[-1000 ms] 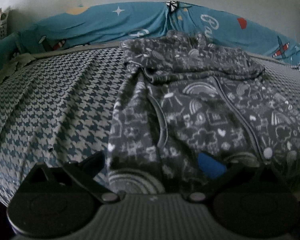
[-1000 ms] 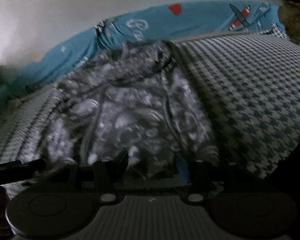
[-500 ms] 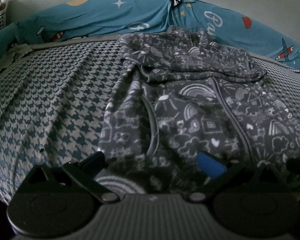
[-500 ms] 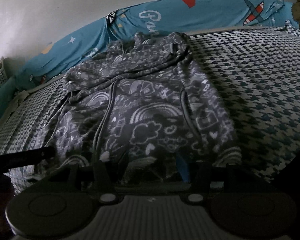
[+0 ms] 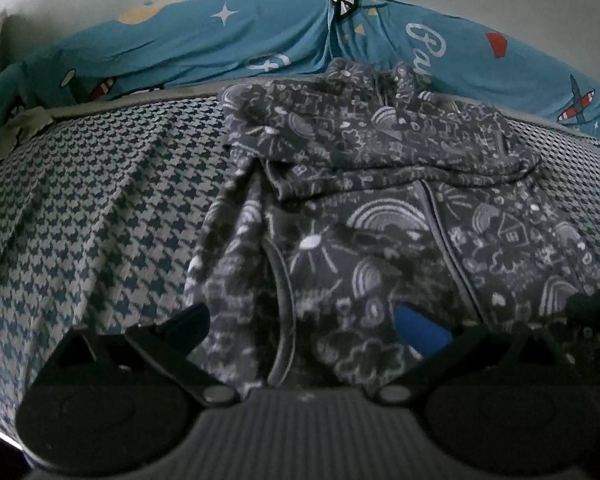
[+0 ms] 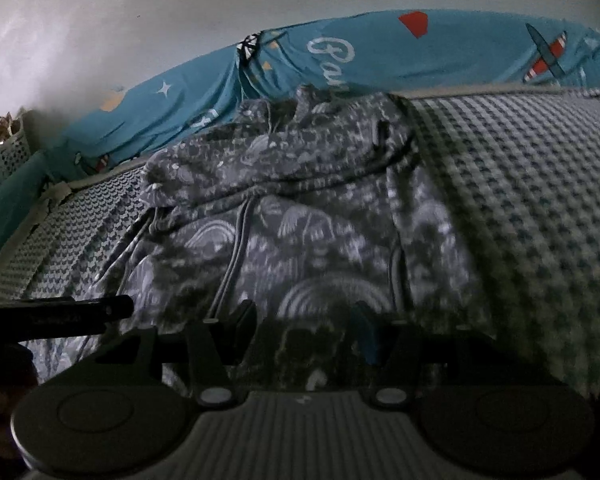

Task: Fold clothes

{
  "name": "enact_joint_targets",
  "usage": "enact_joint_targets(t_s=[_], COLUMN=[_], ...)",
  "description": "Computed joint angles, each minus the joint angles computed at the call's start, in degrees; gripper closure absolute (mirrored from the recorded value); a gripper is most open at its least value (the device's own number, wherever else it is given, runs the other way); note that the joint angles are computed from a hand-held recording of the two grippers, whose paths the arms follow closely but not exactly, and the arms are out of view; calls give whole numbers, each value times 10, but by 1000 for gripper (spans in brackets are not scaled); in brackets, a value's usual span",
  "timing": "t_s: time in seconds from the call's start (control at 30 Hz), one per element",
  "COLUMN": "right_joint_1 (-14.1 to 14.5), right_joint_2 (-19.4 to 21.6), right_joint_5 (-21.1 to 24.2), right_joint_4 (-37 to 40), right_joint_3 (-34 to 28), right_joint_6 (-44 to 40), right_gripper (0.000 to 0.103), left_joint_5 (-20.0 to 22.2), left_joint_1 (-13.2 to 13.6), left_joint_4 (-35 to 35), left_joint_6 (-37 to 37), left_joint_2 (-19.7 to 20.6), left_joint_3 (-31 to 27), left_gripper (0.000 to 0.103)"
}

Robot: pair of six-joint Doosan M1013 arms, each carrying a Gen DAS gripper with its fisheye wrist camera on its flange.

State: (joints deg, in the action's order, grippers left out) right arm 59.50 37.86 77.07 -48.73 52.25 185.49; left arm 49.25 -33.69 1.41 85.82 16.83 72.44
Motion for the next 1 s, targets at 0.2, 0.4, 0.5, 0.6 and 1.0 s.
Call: enact_joint_targets(t_s=[0.2, 0.4, 0.5, 0.6, 1.0], right_joint_1=[-11, -20, -25, -31, -52], right_joint_2=[-5, -8, -10, -12, -15], right_joint_5=[-15, -33, -40, -47, -64], right_joint_4=[5, 9, 10, 12, 37], right_joint_3=[6, 11, 13, 16, 19], right_joint_6=[-11, -28, -36, -40, -53], right_gripper=[50, 50, 50, 50, 50], left_joint_5=[10, 9, 9, 13, 20], left_joint_1=[-2, -3, -3, -3, -2], left_joint_4=[0, 8, 14, 18, 26], left_joint_6=[4, 12, 14, 16, 12], left_joint_2=[13, 23, 27, 33, 51], left_joint_3=[-20, -34, -41, -49, -72], left_gripper=[0, 0, 0, 0, 0])
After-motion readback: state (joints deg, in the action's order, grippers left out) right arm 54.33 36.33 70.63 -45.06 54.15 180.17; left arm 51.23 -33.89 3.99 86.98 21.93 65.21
